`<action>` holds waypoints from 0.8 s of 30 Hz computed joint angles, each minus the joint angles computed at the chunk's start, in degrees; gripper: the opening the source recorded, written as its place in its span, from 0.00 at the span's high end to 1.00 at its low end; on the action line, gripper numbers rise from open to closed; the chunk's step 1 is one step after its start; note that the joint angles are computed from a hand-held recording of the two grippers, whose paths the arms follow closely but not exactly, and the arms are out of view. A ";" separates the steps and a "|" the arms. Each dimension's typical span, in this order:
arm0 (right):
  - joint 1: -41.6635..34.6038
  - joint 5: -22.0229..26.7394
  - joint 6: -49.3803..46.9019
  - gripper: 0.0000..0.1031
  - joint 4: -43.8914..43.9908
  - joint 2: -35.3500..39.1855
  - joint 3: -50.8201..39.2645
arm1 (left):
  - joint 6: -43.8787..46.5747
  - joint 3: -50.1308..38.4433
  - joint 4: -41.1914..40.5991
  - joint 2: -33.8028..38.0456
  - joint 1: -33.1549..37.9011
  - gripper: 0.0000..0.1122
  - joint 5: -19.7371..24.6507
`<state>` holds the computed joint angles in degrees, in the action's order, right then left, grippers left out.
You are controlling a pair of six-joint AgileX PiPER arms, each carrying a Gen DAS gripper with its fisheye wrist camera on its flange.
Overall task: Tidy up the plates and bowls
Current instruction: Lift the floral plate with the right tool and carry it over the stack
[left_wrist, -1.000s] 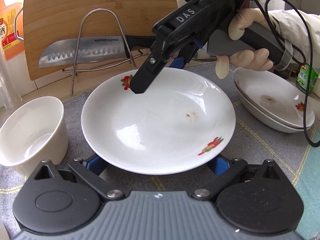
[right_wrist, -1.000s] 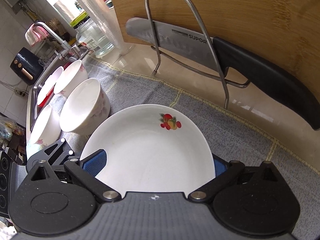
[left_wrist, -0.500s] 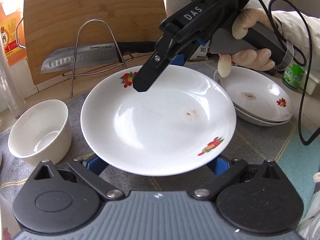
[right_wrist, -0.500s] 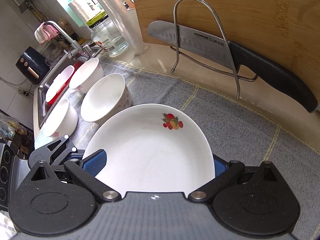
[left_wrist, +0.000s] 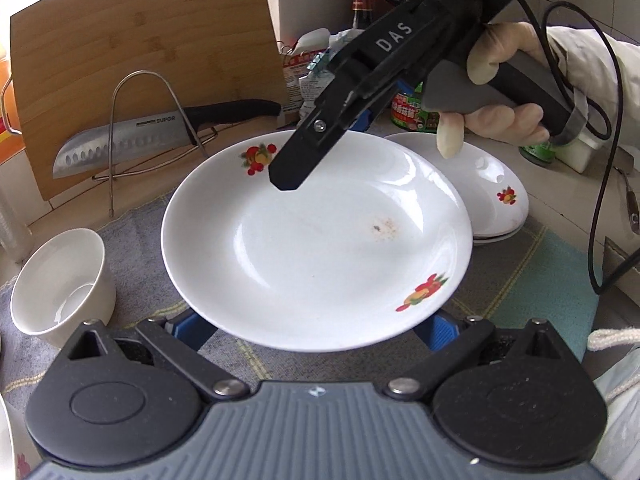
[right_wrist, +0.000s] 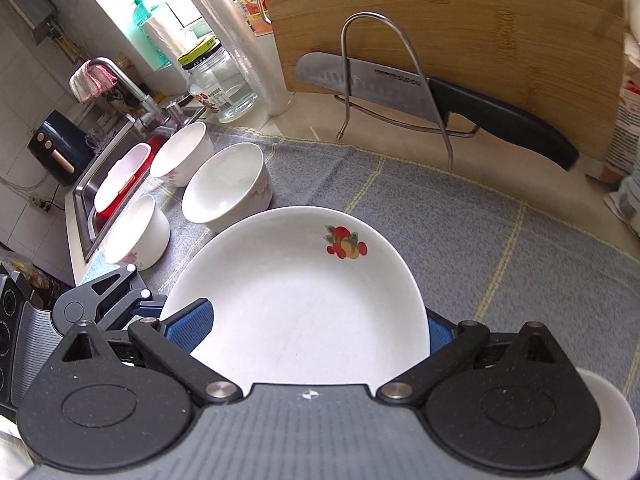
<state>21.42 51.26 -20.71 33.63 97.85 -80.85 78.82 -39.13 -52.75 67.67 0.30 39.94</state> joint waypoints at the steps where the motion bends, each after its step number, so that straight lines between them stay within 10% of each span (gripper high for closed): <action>1: -0.23 -0.44 0.11 0.00 -0.07 -1.15 1.27 | -0.38 -0.13 0.36 -0.24 -0.70 0.10 0.15; 24: -10.20 -5.58 9.54 0.00 -6.77 -24.66 25.01 | 0.23 -4.85 -1.76 5.69 -19.64 0.10 -0.71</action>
<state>11.21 45.68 -11.17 26.86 73.19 -55.85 79.05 -43.98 -54.51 73.35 -19.34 39.23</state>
